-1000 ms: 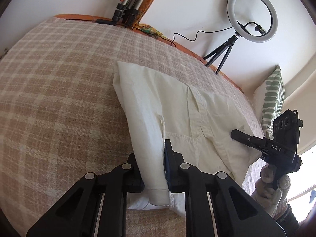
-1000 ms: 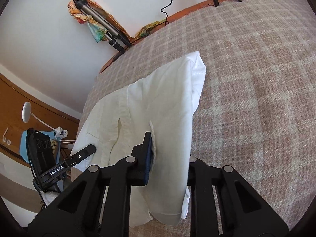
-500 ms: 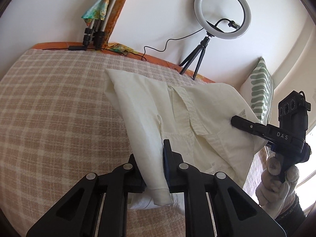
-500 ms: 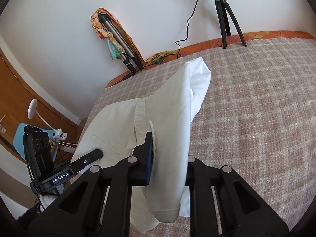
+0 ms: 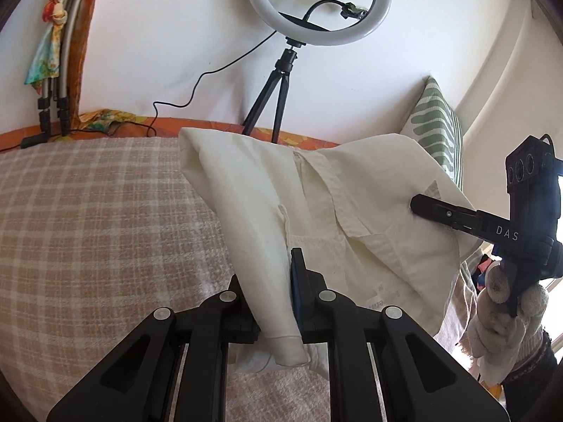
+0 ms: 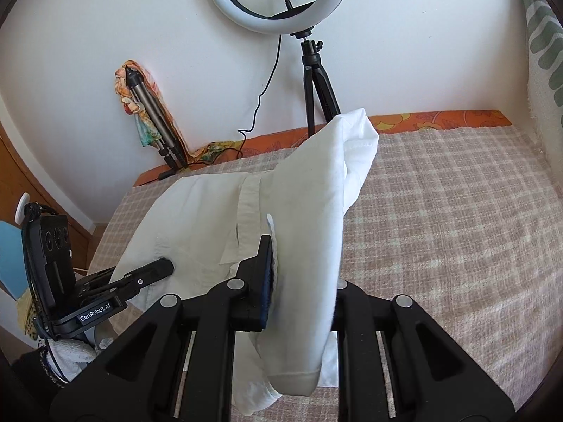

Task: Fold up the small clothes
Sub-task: 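Lift the shirt side with the right tool and fold it over the middle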

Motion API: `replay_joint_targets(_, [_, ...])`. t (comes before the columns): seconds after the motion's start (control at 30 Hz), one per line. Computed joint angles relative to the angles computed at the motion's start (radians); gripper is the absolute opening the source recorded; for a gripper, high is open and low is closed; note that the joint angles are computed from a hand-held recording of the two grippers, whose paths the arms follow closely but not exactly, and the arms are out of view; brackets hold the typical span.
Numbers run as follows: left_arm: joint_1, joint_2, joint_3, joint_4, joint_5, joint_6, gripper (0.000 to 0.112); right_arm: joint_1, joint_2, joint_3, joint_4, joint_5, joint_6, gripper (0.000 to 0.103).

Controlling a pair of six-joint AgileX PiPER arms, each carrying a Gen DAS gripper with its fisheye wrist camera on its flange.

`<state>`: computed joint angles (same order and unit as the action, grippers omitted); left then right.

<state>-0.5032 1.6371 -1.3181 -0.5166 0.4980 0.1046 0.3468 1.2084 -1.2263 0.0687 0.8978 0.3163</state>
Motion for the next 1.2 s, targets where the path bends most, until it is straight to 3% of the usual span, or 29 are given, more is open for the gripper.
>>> replay_joint_targets(0.23, [-0.09,0.226,-0.272,0.134,0.015,-0.128,0.012,-0.291,0.061,-0.026,0.177,-0.009,-0.304,0.016])
replay_joint_targets(0.43, [-0.165,0.386,-0.5,0.349,0.053,-0.296,0.012,-0.447,0.152,-0.059,0.292,-0.031,-0.492,0.016])
replay_joint_targets(0.8, [-0.215,0.626,-0.853,0.482,0.188,-0.395,0.012,-0.544,0.295,-0.077,0.372,-0.115,-0.645,0.016])
replay_joint_targets(1.0, [-0.23,0.762,-1.083,0.511,0.294,-0.411,0.012,-0.577,0.354,-0.087,0.367,-0.154,-0.674,0.016])
replay_joint_targets(1.2, [-0.233,0.84,-1.217,0.537,0.36,-0.42,0.012,-0.599,0.398,-0.077,0.347,-0.198,-0.677,0.016])
